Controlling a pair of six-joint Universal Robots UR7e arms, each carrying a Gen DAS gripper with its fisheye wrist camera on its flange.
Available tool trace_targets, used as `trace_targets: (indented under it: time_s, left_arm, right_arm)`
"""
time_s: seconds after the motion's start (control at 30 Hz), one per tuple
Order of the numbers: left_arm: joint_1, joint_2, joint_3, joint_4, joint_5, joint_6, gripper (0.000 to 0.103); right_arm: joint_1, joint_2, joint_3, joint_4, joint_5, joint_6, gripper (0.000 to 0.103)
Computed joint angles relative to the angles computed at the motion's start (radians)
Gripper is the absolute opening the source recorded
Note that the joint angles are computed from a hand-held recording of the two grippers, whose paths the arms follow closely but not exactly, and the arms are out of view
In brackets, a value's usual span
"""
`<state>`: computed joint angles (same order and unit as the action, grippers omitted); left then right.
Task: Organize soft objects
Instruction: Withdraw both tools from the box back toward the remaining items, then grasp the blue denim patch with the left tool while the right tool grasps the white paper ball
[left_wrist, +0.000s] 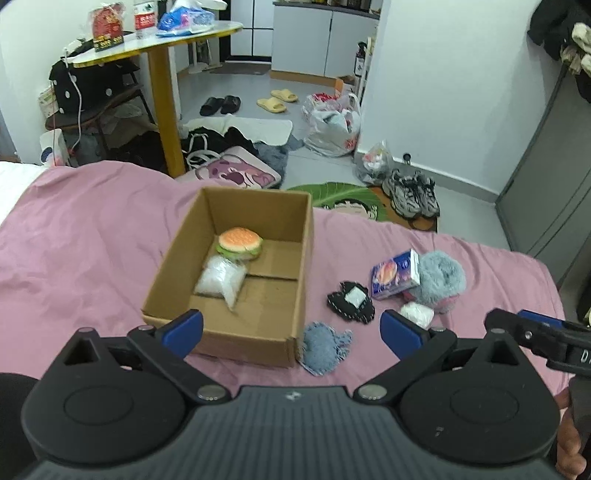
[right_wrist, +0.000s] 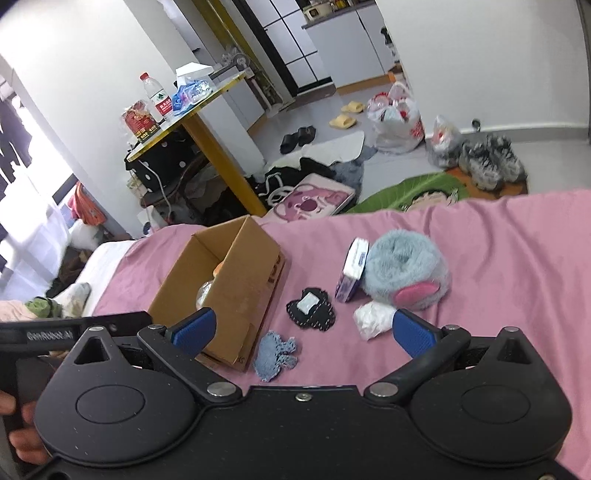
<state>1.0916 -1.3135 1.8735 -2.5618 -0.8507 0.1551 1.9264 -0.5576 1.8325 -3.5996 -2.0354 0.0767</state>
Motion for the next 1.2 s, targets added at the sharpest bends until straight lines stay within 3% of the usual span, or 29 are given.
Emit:
trace_targets:
  time_s: [0.23, 0.33, 0.5, 0.73, 0.87, 1.2]
  left_arm:
    - [-0.004, 0.03, 0.037, -0.049, 0.009, -0.016, 0.1]
    - [-0.007, 0.046, 0.052, -0.084, 0.012, -0.006, 0.091]
    - [-0.002, 0.075, 0.053, -0.085, 0.013, -0.039, 0.083]
    - [0.015, 0.115, 0.05, -0.091, -0.004, -0.097, 0.057]
    - [0.022, 0.147, 0.054, -0.102, 0.008, -0.111, 0.056]
    - [0.059, 0.249, 0.0, -0.074, 0.053, -0.198, 0.043]
  right_arm:
    - [-0.046, 0.011, 0.003, -0.001, 0.011, 0.05, 0.101]
    - [-0.067, 0.012, 0.005, 0.008, 0.033, 0.068, 0.092]
    - [-0.094, 0.009, 0.011, 0.002, 0.072, 0.088, 0.087]
    - [-0.121, 0.01, 0.007, 0.016, 0.124, 0.102, 0.077]
    - [-0.141, 0.011, -0.006, 0.059, 0.159, 0.108, 0.064]
    - [-0.18, 0.012, -0.013, 0.106, 0.215, 0.115, 0.063]
